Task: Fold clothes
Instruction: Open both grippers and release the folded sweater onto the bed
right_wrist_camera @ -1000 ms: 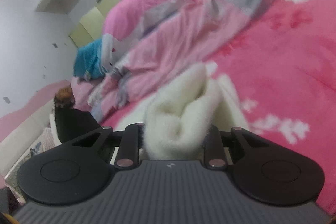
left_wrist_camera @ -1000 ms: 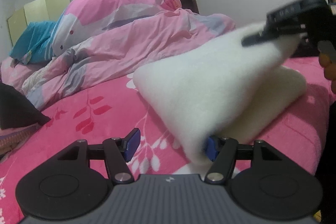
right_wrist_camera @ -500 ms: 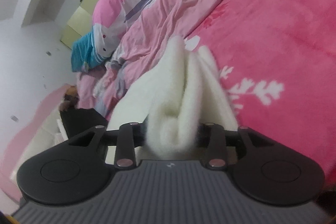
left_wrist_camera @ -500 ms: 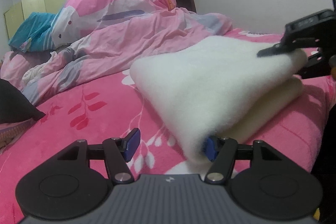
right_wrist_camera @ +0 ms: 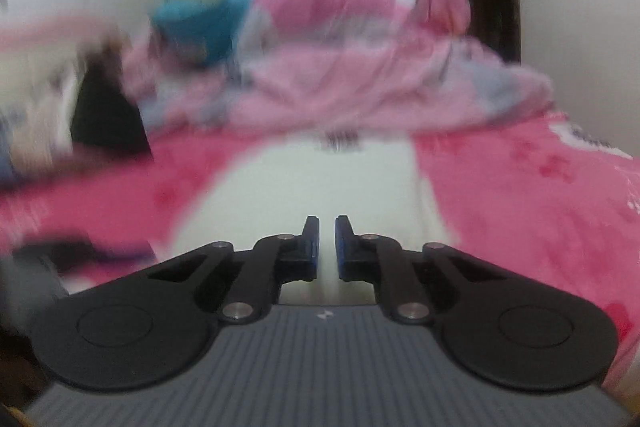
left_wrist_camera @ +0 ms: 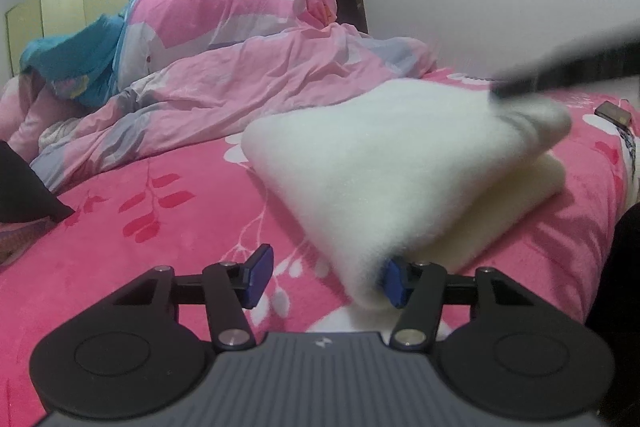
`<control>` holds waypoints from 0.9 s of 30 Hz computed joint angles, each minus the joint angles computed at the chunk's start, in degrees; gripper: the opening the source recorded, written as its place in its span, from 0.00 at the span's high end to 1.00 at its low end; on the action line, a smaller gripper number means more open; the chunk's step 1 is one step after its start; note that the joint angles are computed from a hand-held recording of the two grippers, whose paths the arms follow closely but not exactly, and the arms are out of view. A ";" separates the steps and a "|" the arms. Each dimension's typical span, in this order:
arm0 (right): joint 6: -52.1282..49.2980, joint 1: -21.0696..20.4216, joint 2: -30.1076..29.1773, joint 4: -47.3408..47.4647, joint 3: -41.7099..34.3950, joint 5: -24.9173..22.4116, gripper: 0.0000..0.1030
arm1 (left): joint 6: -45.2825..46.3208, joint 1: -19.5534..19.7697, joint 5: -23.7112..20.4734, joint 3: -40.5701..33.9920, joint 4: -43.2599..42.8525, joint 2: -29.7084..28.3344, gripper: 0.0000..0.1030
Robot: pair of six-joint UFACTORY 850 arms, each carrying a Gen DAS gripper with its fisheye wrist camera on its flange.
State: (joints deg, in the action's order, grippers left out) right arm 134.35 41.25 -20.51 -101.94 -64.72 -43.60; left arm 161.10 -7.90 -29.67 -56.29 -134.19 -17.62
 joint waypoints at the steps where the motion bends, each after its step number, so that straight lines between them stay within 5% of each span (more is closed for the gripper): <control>1: -3.15 -0.48 -1.54 3.73 -0.90 0.80 0.96 | -1.43 0.20 -0.01 -0.23 1.28 -0.20 0.43; 6: 6.24 -2.53 0.74 0.80 2.77 6.54 0.98 | -10.91 2.34 -2.30 -0.86 10.54 -0.64 0.42; 15: 7.12 -2.49 0.32 -1.75 3.44 5.77 0.98 | -30.12 9.57 -15.80 0.37 26.37 2.75 0.43; 19: 6.75 -2.91 -0.40 -1.25 2.53 6.04 0.98 | -23.86 5.32 -12.24 -1.33 19.10 2.22 0.54; 23: 4.13 -2.84 -0.45 1.14 1.81 6.60 0.98 | -21.08 0.80 -2.95 -3.51 16.11 -0.51 0.52; 27: -7.94 -2.87 0.18 10.37 -0.85 8.49 0.97 | -19.44 0.73 -3.50 -1.92 12.48 0.03 0.53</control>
